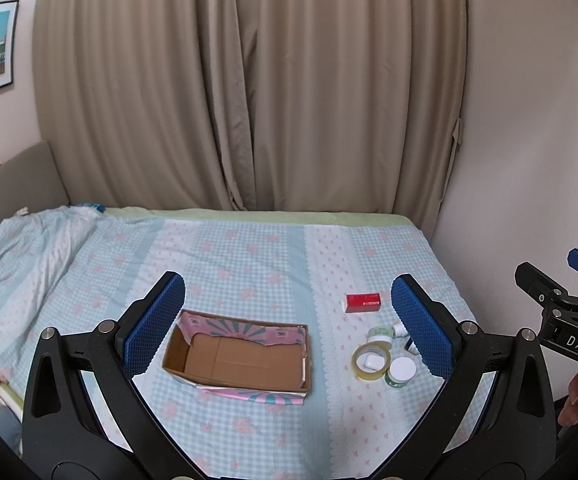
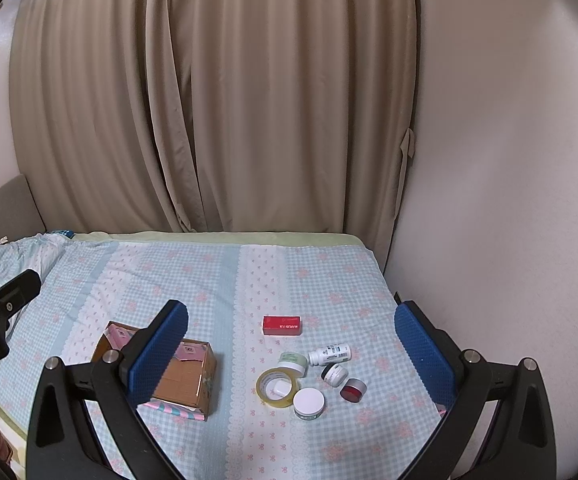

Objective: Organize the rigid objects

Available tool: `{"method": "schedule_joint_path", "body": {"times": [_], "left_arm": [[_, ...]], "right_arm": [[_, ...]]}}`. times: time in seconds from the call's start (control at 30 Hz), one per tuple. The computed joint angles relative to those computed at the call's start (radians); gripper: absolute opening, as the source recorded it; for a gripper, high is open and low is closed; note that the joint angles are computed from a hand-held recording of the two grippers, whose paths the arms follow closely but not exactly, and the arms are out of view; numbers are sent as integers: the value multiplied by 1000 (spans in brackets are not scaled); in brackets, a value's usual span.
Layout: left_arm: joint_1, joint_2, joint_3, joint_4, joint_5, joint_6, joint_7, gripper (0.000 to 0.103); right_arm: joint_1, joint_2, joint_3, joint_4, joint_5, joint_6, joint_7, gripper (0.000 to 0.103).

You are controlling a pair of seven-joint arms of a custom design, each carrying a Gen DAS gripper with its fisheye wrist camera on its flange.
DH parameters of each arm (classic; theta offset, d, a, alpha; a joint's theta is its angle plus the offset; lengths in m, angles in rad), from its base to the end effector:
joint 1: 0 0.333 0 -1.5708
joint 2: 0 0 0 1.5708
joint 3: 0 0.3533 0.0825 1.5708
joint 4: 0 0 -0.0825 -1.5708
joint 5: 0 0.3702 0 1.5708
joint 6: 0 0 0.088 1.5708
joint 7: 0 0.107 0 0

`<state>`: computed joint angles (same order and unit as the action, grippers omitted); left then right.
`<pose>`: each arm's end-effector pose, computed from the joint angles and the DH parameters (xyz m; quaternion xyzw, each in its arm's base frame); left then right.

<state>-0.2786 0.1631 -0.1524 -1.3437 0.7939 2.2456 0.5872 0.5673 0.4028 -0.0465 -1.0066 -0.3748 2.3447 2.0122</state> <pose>0.5937 -0.2375 0.7635 -0.7006 0.5181 -0.3058 0.3836 0.6085 0.3550 0.7752 -0.6848 0.5484 -0.3090 0.3672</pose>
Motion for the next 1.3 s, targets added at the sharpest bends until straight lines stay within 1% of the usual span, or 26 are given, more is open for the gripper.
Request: {"method": "schedule_joint_path", "body": {"times": [0.2, 0.27, 0.33, 0.6, 0.83, 0.9, 0.97, 1.07, 1.1, 1.17, 1.3], "left_arm": [[2, 1, 0, 0, -2, 4, 2, 102], [4, 3, 0, 1, -10, 8, 7, 102], [4, 8, 1, 5, -12, 8, 10, 102], [8, 5, 5, -5, -18, 19, 11, 102], [8, 10, 6, 1, -20, 10, 15, 102], [6, 17, 6, 10, -20, 3, 19, 102], [8, 20, 6, 14, -31, 6, 28, 102], [15, 28, 6, 24, -63, 10, 62, 102], [20, 33, 4, 28, -80, 16, 85, 102], [28, 45, 3, 34, -112, 32, 130, 102], [52, 99, -10, 52, -234, 73, 276, 102]], "right_arm": [[2, 3, 1, 6, 3, -12, -3, 103], [0, -2, 4, -3, 7, -2, -6, 103], [1, 9, 4, 20, 11, -15, -14, 103], [-1, 7, 5, 17, 25, -8, -20, 103], [2, 28, 3, 60, 35, -30, -29, 103], [5, 23, 2, 52, 35, -28, -28, 103], [0, 52, 4, 104, 48, -53, -45, 103], [4, 71, -2, 140, 58, -76, -51, 103], [2, 91, -4, 180, 66, -99, -56, 103], [3, 109, -12, 218, 74, -126, -49, 103], [1, 109, -35, 198, 68, -135, -1, 103]]}}
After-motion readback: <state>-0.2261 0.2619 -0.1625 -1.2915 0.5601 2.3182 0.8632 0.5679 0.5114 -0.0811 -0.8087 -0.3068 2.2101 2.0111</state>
